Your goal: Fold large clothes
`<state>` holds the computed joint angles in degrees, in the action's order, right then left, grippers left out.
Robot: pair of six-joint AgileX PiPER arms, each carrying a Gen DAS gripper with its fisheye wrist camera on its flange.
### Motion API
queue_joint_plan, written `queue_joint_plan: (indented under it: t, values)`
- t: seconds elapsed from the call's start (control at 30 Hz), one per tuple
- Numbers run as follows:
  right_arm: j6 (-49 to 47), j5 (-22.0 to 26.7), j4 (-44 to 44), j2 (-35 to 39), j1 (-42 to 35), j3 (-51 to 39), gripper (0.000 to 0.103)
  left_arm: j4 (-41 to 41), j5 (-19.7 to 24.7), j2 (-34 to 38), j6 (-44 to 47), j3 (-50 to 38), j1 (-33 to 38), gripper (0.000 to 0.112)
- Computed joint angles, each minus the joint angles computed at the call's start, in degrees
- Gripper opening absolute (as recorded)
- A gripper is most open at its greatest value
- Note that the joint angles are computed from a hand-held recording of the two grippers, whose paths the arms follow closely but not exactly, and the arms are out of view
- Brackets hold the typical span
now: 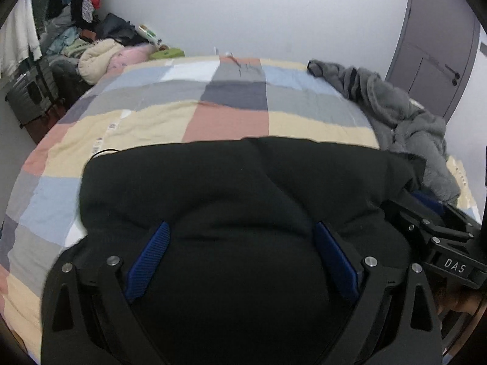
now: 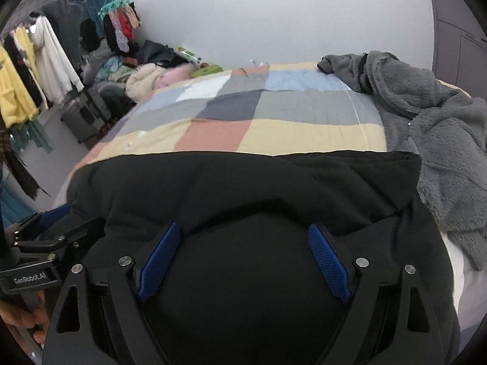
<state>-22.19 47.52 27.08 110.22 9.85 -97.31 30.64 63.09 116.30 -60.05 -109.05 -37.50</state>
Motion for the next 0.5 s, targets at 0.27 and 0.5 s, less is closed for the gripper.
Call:
queue_joint_plan:
  t: [0.27, 0.5]
  values:
    - [2.0, -2.3, -2.3, 5.7, 1.5, -4.5, 0.091, -0.3, -0.4, 5.9, 0.8, -4.8, 2.3, 0.098]
    - [3.7, -1.2, -4.7, 8.7, 2.4, -8.3, 0.093, -1.4, 0.6, 8.8, 1.7, -8.1, 3.5, 0.098]
